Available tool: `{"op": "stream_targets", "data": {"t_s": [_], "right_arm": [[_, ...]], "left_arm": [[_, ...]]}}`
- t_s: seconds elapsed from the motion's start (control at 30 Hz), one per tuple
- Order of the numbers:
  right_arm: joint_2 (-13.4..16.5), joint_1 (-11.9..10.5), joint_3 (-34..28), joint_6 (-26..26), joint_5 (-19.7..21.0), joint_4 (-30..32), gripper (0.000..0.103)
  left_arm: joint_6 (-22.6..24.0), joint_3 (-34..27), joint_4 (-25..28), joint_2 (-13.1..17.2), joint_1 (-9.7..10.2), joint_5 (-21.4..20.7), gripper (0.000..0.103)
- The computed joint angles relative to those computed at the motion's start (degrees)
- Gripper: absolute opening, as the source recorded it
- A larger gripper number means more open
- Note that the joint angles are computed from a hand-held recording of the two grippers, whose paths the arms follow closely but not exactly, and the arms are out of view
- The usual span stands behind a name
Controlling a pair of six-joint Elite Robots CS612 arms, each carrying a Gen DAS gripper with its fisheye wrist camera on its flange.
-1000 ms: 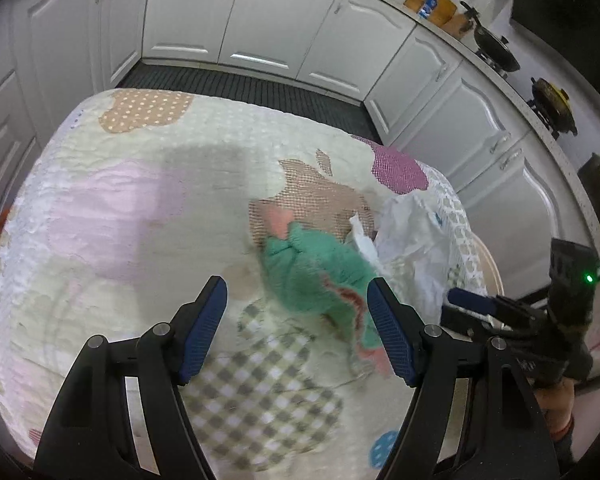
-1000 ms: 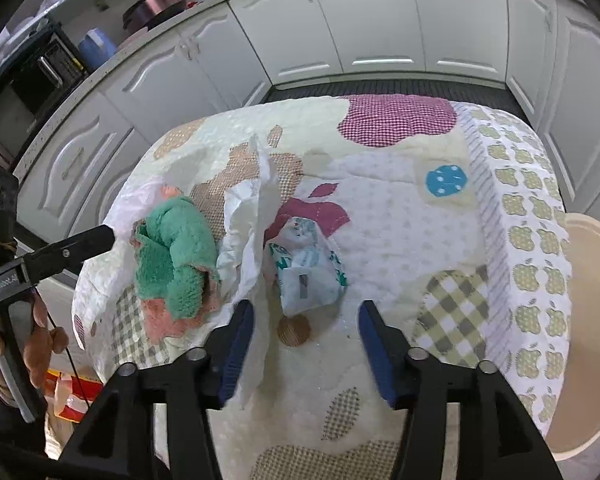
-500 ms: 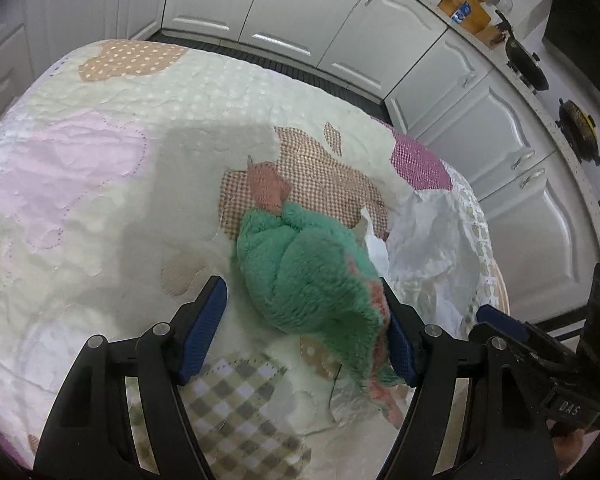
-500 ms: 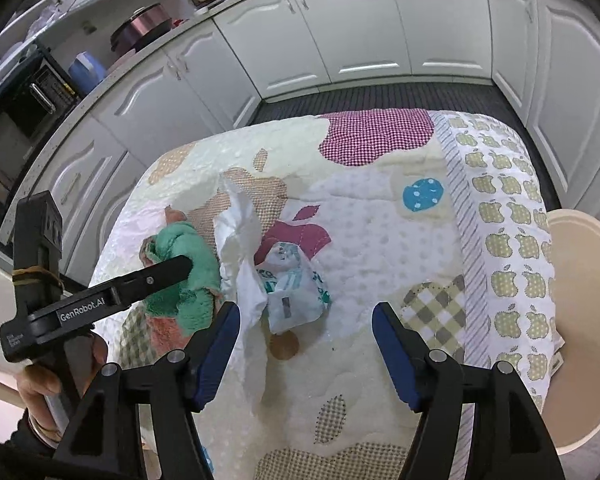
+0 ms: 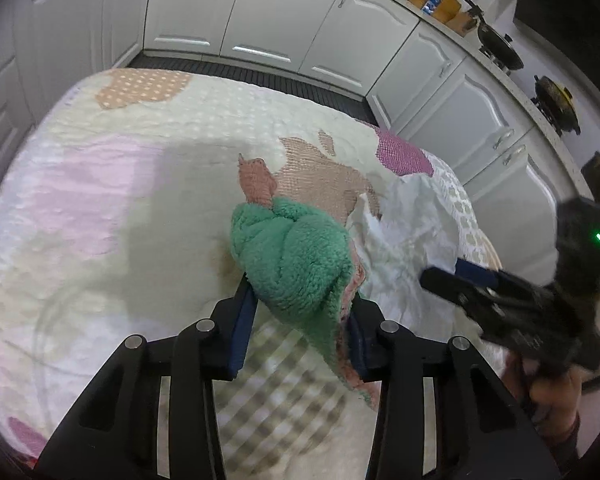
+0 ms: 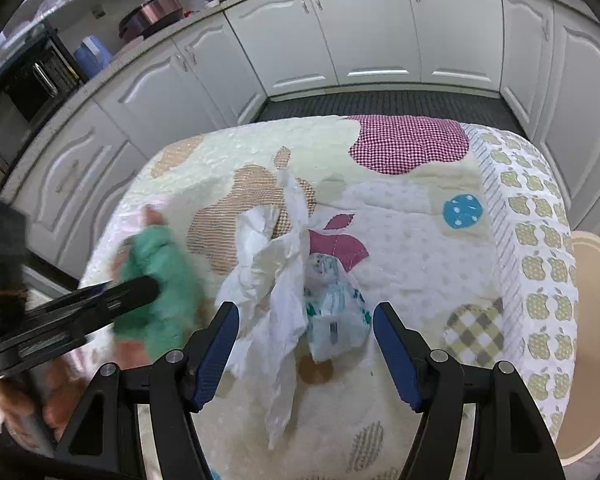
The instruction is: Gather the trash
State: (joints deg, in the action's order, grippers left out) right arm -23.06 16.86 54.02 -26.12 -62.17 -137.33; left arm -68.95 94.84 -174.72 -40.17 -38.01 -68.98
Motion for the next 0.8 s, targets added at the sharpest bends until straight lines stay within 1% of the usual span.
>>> {"op": "stream_targets", "data": {"t_s": [0.1, 0.17, 0.2, 0.3, 0.37, 0.43, 0.47, 0.5, 0.57, 0.6, 0.73, 0.8], "right_arm": [[0.8, 0.5, -1.3, 2.0, -0.3, 1.5, 0.072], [1.0, 0.9, -1.0, 3.2, -0.7, 0.2, 0.077], [0.9, 1.1, -0.6, 3.3, -1.1, -0.8, 0.077], [0.6, 2.0, 0.7, 1.3, -3.5, -3.3, 0.077], [0.4, 2.5, 1.8, -1.4, -5.6, -5.8, 0.077], [0.3, 2.6, 2.6, -2.3, -6.9, -8.4, 0.061], [0.4, 2.4, 2.6, -2.1, -6.8, -9.2, 0.046], [0.5, 2.0, 2.0, -1.4, -5.2, -7.8, 0.038], [0.6, 1.0, 1.0, -0.2, -1.4, -4.2, 0.029], [0.6, 0.6, 0.9, -0.2, -0.3, -3.5, 0.028], [-0.5, -0.3, 2.2, -0.7, 2.0, -3.1, 0.027], [-0.9, -1.0, 2.8, -0.4, 4.0, -2.0, 0.027]], "left_arm": [[-0.5, 1.1, 1.8, -0.8, -0.37, 0.7, 0.038], [-0.7, 1.3, 3.1, -1.0, -0.58, 1.5, 0.038], [-0.7, 1.2, 3.7, -1.0, -0.63, 1.7, 0.038], [-0.8, 0.6, 4.7, -0.4, -0.57, 1.5, 0.038], [-1.0, 0.4, 4.5, -0.1, -0.58, 1.7, 0.038], [-1.2, 0.3, 4.2, 0.0, -0.56, 1.8, 0.038], [-1.2, 0.3, 4.1, 0.1, -0.57, 1.8, 0.038], [-1.2, 0.3, 4.0, 0.1, -0.58, 1.9, 0.038], [-0.9, 0.2, 3.8, 0.0, -0.69, 2.1, 0.037], [-0.6, 0.3, 3.3, 0.0, -0.75, 2.2, 0.037], [0.6, 0.0, 1.9, -0.1, -1.17, 2.8, 0.037], [1.0, -0.3, 1.7, 0.0, -1.30, 2.9, 0.037]]}}
